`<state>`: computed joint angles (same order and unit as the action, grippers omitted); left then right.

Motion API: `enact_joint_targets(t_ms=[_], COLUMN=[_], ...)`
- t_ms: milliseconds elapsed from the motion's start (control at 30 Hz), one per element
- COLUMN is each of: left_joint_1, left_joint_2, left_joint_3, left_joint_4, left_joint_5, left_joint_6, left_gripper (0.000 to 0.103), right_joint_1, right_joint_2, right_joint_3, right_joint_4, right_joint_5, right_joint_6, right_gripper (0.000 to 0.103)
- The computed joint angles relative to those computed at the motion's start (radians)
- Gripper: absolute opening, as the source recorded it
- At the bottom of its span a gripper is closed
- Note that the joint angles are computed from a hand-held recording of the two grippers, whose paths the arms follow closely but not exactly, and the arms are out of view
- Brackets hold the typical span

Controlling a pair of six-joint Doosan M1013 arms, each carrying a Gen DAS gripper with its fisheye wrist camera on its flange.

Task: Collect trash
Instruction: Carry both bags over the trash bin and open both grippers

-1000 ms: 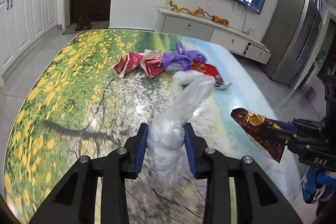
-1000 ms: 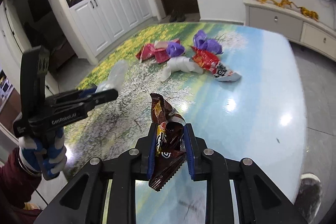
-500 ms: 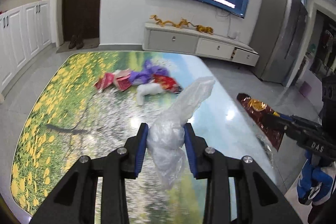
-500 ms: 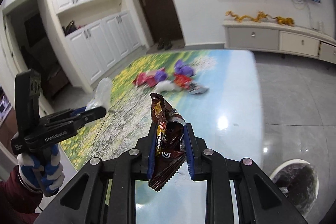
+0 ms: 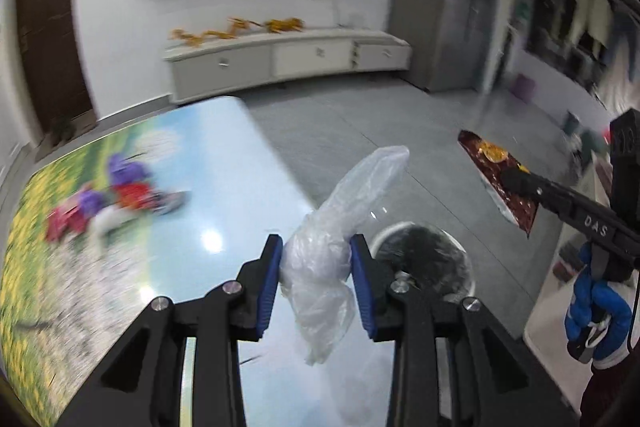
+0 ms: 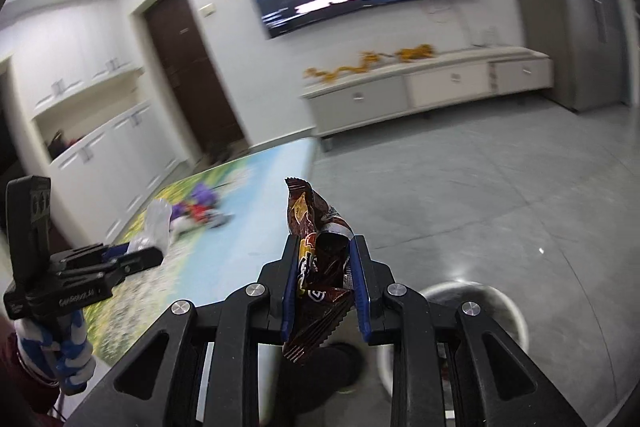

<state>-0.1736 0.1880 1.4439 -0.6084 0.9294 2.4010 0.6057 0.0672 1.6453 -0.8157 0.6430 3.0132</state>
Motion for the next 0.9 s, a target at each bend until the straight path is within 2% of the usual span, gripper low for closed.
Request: enact_joint_targets(t_ms=[200, 400, 600, 667, 700, 733, 767, 900], left_joint_1=[-0.119, -0.202, -0.237, -0.245, -0.248, -0.249, -0.251, -0.254], left_joint_2=[0.034, 0.090, 0.144, 0.160, 0.167, 0.174, 0.180, 0.194], left_joint_3=[-0.019, -0.056, -0.090, -0.104, -0.111, -0.118, -0.124, -0.135], left_joint_4=[0.080, 0.150, 0.160, 0.160, 0.157, 0.152, 0.146, 0.134], left_joint_5=[0.043, 0.096, 0.138, 0.155, 0.165, 0.175, 0.181, 0.198], left_joint_6=[0.001, -0.053, -0.093, -0.108, -0.118, -0.125, -0.132, -0.139], left_gripper=[0.033, 0.033, 0.034, 0.038, 0.045, 0.051, 0.054, 0.056], right_joint_1=[-0.048, -0.095, -0.144, -0.153, -0.159, -0.162, -0.165, -0.165], right_joint_2=[-0.032, -0.034, -0.024, -0.021, -0.020, -0.017, -0.015, -0.004], right_joint_3=[0.080, 0.125, 0.154, 0.162, 0.168, 0.170, 0.172, 0.168], right_joint_4=[0.026, 0.116, 0.206, 0.230, 0.238, 0.248, 0.257, 0.280], right_joint_5=[0.016, -0.001, -0.022, -0.023, -0.024, -0.021, -0.018, -0.002], right_joint_6=[0.097, 0.090, 0.060, 0.058, 0.057, 0.057, 0.055, 0.051], right_gripper=[0.024, 0.026, 0.031, 0.036, 0.036, 0.040, 0.044, 0.045])
